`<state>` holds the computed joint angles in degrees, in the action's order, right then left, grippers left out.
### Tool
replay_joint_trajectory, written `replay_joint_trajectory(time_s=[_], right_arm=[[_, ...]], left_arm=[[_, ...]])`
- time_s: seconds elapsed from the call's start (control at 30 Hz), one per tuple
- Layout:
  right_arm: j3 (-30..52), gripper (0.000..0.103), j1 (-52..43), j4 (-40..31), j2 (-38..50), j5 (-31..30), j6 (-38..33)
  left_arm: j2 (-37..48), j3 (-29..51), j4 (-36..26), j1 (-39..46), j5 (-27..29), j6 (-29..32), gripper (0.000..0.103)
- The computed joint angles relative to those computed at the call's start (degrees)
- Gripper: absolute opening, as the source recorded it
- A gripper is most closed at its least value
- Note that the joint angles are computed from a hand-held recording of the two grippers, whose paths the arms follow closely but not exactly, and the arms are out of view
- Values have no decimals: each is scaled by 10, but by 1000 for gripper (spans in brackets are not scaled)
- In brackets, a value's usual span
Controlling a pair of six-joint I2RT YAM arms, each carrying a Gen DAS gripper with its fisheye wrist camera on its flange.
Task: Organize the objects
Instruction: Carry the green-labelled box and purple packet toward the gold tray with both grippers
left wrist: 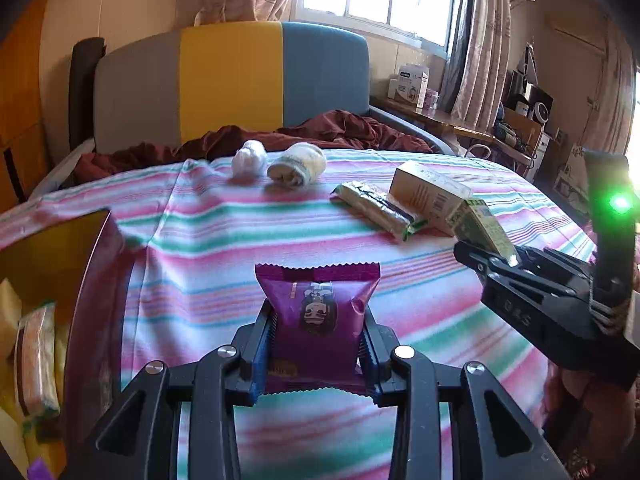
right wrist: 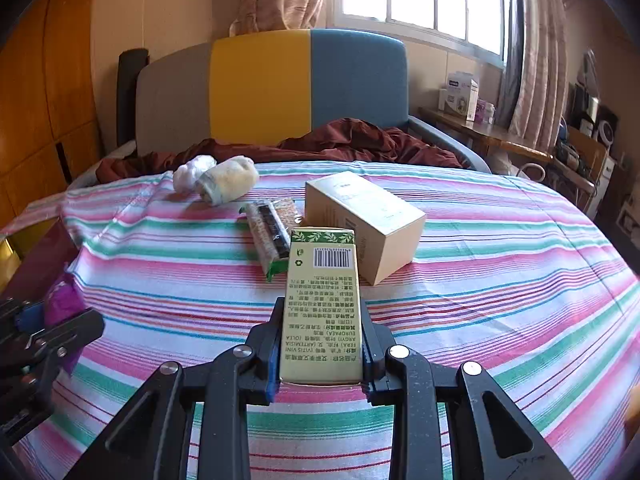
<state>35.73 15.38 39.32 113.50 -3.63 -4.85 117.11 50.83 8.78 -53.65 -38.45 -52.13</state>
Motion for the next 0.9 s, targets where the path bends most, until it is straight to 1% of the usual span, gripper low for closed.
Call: replay_joint_trajectory(time_s=[0.17, 0.23, 0.4, 0.57, 0.7, 0.9], right_arm=[[-20, 30, 15, 18, -10, 12, -15], [-27, 30, 22, 23, -12, 19, -19], [-43, 30, 37, 36, -18, 38, -29], [-48, 30, 51, 37, -21, 50, -36], [-59, 30, 60, 44, -27, 54, -43], [-81, 30, 70, 55, -40, 53, -43]], left_arm=[[-29, -47, 28, -22, 12, -38, 37], [-43, -62, 35, -36, 8, -45, 37], [-88, -93, 32, -67, -17, -44, 37], [-135, -136, 27, -87, -29, -73, 37], [-178, -173, 10, -107, -50, -111, 37], [-251, -223, -59, -141, -93, -193, 37]])
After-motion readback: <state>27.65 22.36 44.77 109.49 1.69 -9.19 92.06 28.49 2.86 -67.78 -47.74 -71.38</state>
